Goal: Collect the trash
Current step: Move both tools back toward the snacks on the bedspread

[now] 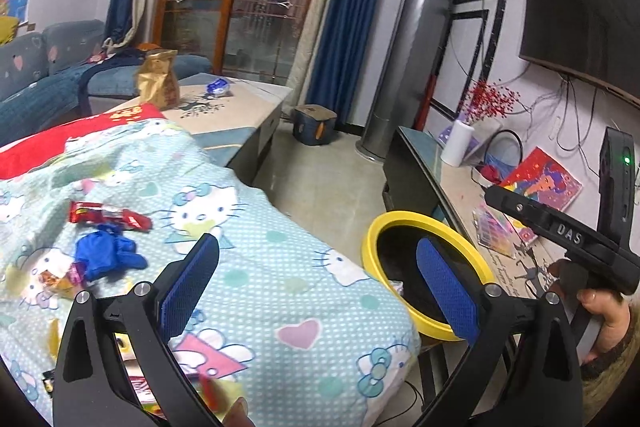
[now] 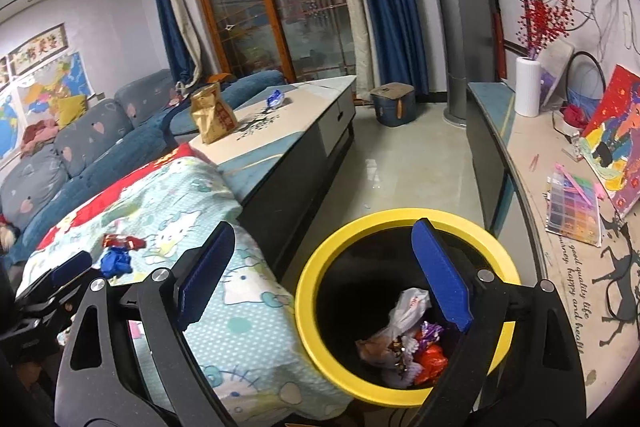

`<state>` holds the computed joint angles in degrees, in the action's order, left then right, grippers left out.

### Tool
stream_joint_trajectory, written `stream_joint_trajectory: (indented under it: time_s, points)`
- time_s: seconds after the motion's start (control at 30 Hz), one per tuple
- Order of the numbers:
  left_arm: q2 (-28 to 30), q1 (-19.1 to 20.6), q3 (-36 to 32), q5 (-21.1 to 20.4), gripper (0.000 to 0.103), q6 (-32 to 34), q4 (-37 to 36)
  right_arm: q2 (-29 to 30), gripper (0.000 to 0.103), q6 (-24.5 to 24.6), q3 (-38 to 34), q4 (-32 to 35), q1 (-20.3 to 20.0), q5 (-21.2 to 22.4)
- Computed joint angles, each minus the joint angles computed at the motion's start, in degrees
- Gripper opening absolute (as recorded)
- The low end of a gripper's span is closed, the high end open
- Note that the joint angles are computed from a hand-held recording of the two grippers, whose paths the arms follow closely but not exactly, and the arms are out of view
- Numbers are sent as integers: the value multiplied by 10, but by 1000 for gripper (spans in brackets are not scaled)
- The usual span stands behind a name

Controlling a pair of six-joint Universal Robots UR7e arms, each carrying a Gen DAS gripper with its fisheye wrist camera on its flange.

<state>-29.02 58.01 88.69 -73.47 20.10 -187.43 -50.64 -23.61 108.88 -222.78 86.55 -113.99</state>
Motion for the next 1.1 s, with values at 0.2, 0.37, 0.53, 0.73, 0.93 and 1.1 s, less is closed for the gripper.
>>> stream_joint_trajectory:
  time_s: [0.2, 0.37, 0.53, 0.73, 0.93, 1.1]
  points:
    - [-13, 4, 11, 13, 96, 2, -22, 10, 82, -10, -2, 9, 14, 11]
    - [-24, 9, 19, 21, 96, 1, -34, 19, 82, -22, -6, 20, 25, 17]
    - [-34, 17, 25, 32, 96, -1, -44, 31, 82, -35, -10, 30, 38, 22]
    - [-44, 25, 30, 42, 96, -2, -51, 45, 82, -52, -15, 46, 52, 28]
    - [-57, 36, 34, 53, 96, -1, -56, 60, 82, -67, -20, 65, 65, 33]
    - [-65, 43, 39, 62, 96, -2, -62, 70, 82, -66, -24, 91, 72, 42]
